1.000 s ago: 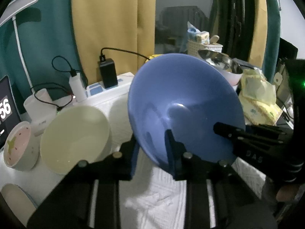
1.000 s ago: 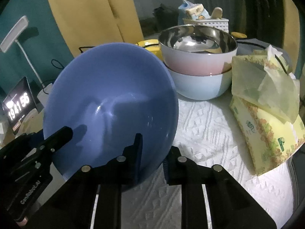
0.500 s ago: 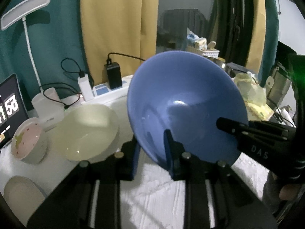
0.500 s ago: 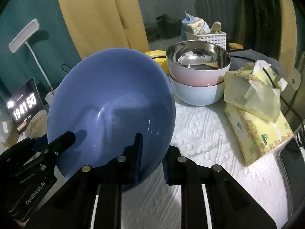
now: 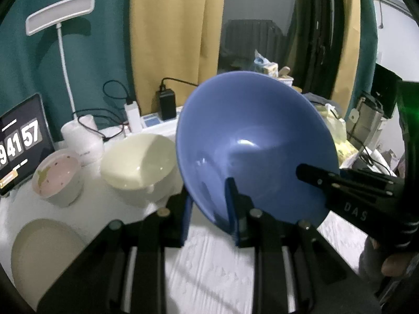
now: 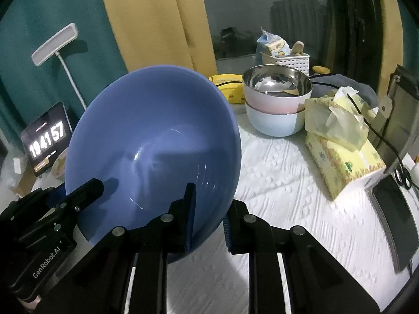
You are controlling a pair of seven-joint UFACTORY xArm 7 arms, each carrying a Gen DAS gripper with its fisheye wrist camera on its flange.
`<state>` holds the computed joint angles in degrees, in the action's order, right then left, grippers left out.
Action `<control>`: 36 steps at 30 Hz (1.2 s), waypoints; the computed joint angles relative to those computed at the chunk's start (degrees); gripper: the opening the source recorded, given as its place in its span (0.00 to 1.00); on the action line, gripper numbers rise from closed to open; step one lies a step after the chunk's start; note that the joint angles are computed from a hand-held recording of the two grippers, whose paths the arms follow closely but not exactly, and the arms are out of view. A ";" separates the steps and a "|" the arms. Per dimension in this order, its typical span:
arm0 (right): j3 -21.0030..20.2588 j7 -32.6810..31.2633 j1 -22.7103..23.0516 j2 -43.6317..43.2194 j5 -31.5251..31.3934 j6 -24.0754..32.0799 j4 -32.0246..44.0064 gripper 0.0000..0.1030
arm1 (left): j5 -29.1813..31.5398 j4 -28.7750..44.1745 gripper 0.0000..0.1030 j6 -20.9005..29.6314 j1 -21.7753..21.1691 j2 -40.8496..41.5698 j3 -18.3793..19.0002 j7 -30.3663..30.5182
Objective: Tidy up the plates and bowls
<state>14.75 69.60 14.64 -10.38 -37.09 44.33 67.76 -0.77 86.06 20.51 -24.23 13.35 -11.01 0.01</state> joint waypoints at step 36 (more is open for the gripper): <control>3.61 5.65 9.15 2.01 4.37 8.78 1.38 0.20 | -15.68 -24.86 0.24 -0.52 2.65 -19.14 1.88 10.58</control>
